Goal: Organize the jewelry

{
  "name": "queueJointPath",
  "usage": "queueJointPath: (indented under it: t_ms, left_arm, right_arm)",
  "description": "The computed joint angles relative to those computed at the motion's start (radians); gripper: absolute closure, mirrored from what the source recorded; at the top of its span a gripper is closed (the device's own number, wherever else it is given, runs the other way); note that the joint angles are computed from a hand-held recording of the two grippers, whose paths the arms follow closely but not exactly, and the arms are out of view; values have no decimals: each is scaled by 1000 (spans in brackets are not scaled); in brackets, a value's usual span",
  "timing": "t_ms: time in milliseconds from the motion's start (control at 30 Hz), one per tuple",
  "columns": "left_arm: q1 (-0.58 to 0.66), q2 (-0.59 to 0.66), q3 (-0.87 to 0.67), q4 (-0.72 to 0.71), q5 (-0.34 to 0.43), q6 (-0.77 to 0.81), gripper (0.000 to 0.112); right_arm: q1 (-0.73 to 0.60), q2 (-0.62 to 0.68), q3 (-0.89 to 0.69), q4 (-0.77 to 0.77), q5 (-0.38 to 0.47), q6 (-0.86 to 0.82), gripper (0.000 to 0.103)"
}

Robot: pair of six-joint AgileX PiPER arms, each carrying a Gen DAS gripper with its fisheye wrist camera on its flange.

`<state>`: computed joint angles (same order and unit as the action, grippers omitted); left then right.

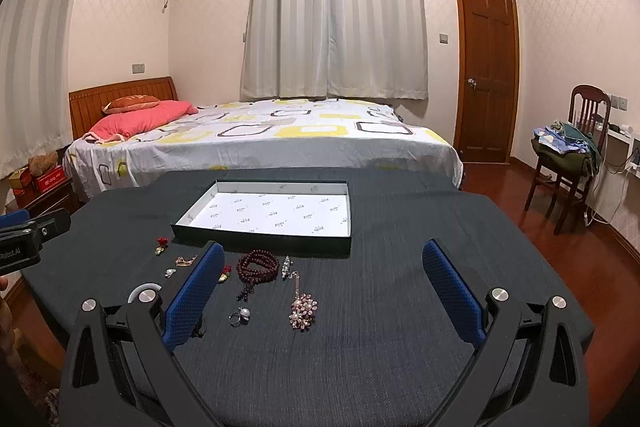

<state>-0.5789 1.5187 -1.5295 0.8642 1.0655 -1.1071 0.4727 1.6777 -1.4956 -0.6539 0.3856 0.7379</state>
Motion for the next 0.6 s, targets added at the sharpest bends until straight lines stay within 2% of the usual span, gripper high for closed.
queueJointPath:
  t_ms: [600]
  left_arm:
    - [-2,-3,16,3,-5,-17,13]
  right_arm:
    - [0,-8,16,-21,-10,20,7]
